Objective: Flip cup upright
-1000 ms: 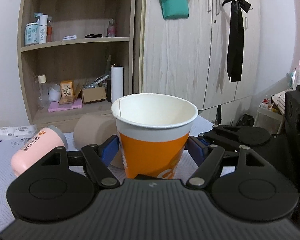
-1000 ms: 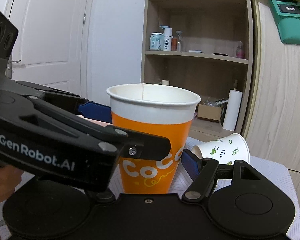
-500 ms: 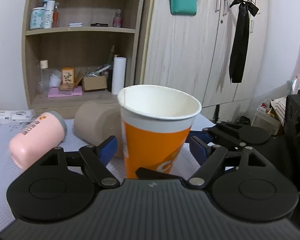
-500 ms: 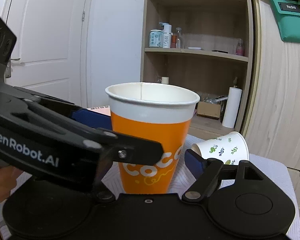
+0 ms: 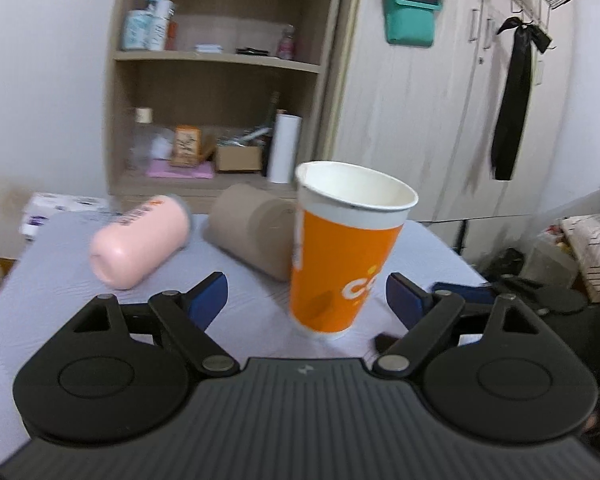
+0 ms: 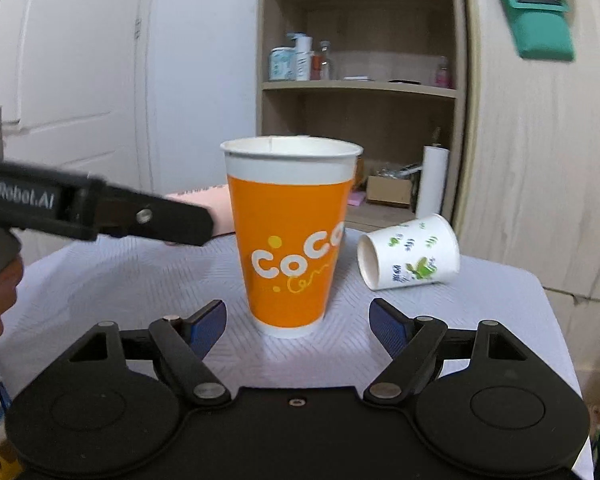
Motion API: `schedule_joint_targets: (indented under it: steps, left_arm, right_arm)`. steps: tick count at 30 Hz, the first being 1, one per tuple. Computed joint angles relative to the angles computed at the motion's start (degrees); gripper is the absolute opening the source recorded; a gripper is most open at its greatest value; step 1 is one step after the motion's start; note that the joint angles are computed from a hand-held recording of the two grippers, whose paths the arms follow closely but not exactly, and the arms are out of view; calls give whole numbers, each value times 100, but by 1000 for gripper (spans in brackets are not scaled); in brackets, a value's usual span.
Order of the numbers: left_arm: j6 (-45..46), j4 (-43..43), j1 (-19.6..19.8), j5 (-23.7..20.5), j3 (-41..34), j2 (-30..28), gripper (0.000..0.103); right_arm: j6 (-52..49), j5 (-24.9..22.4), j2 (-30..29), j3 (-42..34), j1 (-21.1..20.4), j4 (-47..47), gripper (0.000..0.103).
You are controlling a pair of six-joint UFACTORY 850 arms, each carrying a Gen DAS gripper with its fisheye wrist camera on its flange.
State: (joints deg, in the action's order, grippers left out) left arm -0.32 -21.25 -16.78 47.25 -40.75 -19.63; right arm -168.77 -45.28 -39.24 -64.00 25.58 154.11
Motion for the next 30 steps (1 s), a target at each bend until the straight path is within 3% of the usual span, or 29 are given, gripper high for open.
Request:
schedule_joint_targets:
  steps: [4,9,15,21,30]
  left_arm:
    - [208,-612,-207,-59,275,347,87]
    - [735,-1554,-563,230,672,760,87]
    - [825,-2003,-814,328,1068,1234,87]
    - [907,-2343,-970,311,1282,1530,87]
    - [1074,-2721,-1027,195,1351,1688,87]
  right_arm:
    - [14,-265,345,431,-36,182,83]
    - [-668,-663,856,1117,106,1144,83]
    - [-866,-892,1387,1691,228,1582,83]
    - [-946,-789,1726,1969,314,1872,85]
    - [-893,-587,1720,1981,381,1867,86]
